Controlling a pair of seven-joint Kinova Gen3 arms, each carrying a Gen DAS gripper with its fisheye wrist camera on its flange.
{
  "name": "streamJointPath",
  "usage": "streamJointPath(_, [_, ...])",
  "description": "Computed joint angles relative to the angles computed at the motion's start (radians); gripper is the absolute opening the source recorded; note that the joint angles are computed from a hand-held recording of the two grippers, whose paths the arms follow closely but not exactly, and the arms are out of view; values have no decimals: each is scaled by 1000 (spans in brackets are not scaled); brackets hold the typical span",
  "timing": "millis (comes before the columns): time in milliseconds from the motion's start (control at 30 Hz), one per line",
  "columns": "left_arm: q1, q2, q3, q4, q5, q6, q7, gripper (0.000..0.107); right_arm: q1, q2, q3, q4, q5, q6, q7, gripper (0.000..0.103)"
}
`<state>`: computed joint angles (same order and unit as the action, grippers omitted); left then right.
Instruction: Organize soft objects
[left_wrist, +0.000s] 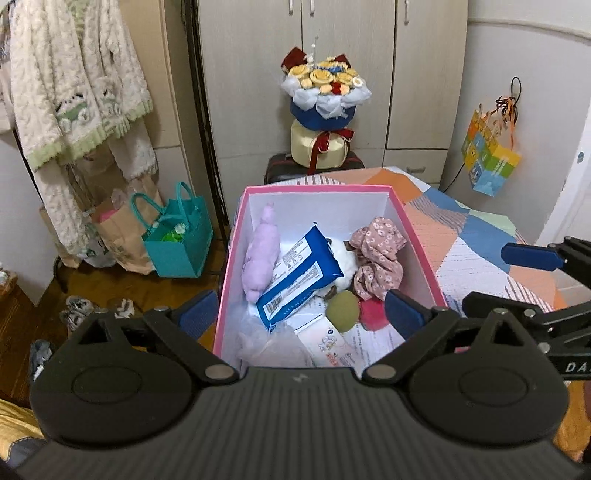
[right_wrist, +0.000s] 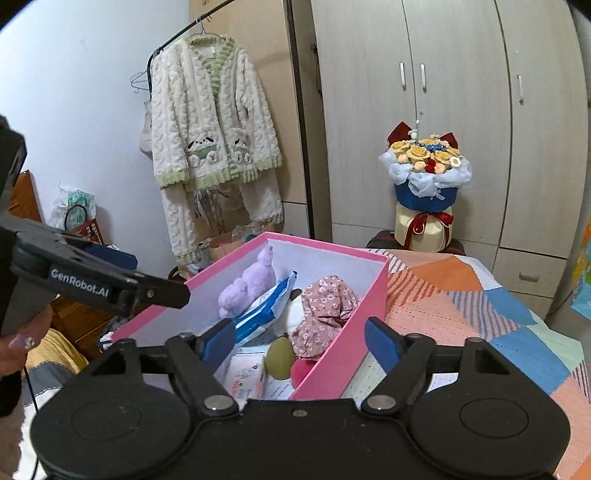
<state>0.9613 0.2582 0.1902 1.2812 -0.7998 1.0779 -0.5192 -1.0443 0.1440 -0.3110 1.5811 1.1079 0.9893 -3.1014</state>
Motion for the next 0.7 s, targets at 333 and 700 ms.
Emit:
streamJointPath(333, [137, -17, 27, 135, -264, 55, 287, 98, -64, -34, -60, 73, 71, 117, -166, 101])
streamJointPath(700, [205, 2, 65, 174, -389, 108, 398, 103, -184, 42, -30, -98, -33, 457, -135, 102])
